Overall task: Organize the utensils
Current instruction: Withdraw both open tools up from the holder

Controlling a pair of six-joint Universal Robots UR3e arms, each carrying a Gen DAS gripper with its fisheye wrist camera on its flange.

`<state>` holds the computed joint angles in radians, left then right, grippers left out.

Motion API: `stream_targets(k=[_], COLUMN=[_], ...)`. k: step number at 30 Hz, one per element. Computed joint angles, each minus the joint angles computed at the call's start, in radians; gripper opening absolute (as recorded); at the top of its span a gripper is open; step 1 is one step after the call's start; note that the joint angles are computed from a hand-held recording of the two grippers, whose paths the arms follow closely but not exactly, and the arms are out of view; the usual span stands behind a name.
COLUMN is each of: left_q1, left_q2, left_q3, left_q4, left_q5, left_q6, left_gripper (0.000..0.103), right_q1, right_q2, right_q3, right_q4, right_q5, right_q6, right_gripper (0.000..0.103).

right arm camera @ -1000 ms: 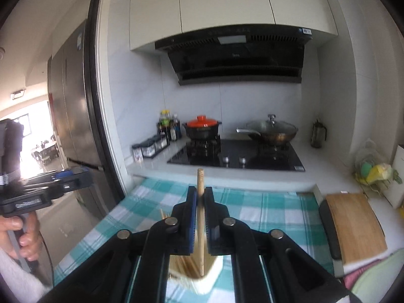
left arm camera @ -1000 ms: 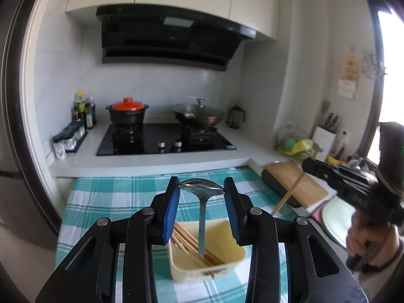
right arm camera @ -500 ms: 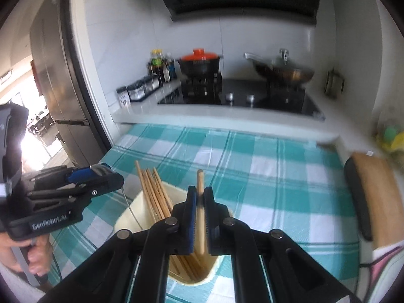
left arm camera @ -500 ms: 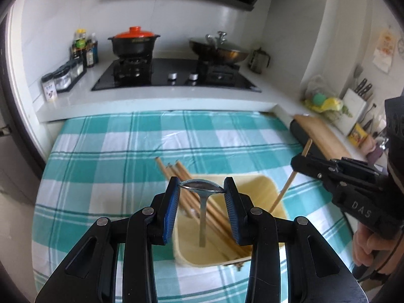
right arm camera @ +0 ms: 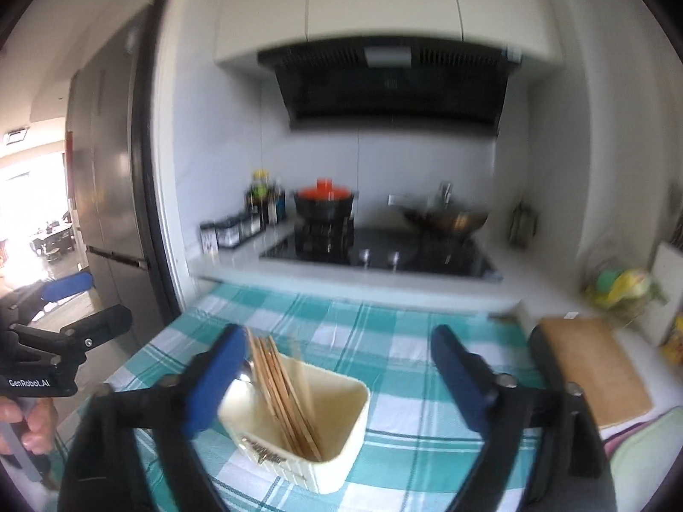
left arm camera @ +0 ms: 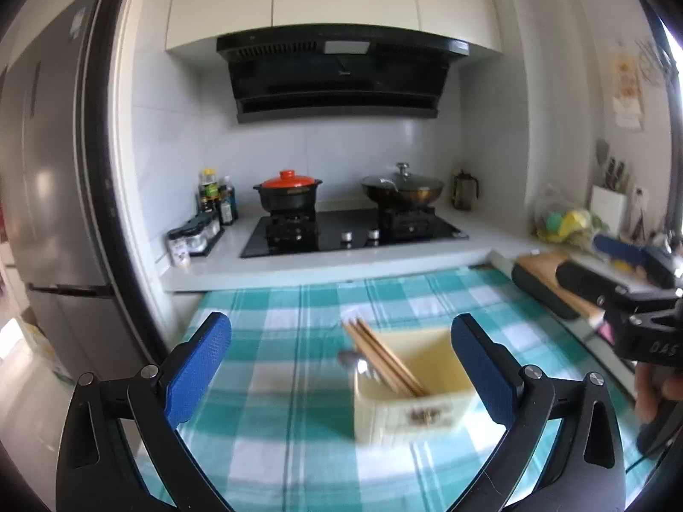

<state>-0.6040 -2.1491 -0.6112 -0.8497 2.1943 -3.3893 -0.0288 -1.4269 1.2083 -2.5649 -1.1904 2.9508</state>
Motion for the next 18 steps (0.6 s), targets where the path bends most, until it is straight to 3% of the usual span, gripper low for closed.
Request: stream_targets(k=[4,7,10,18], left_q1=[-0.122,-0.199,-0.254,-0.321], left_q2=[0.046,0.104,0.140,0.217], left_q3=[-0.064,-0.160,-0.199,-0.226], left_q4=[-0.127,-0.189,-0.277,-0.436], left_q5=[0.194,0.269,0.300,0.271], left_q6=[-0.161,-0.296,-0.396,-0.525], left_gripper=[0.103,0.103,0.103,0.103], right_q1=[-0.002,-0.077,-0.109,-0.162], right_q2=[-0.241,-0.449,-0.609,-0.816], right_q3=[0.263,0.447,0.549,0.621], right_q4=[-0.057,-0.010,0.080,0.266], right_q5=[-0.034,0.068,0.069,0.070], right_q6=[0.022,0.056,0.055,0.016], right_gripper=[0.103,0.103,0.103,0.103])
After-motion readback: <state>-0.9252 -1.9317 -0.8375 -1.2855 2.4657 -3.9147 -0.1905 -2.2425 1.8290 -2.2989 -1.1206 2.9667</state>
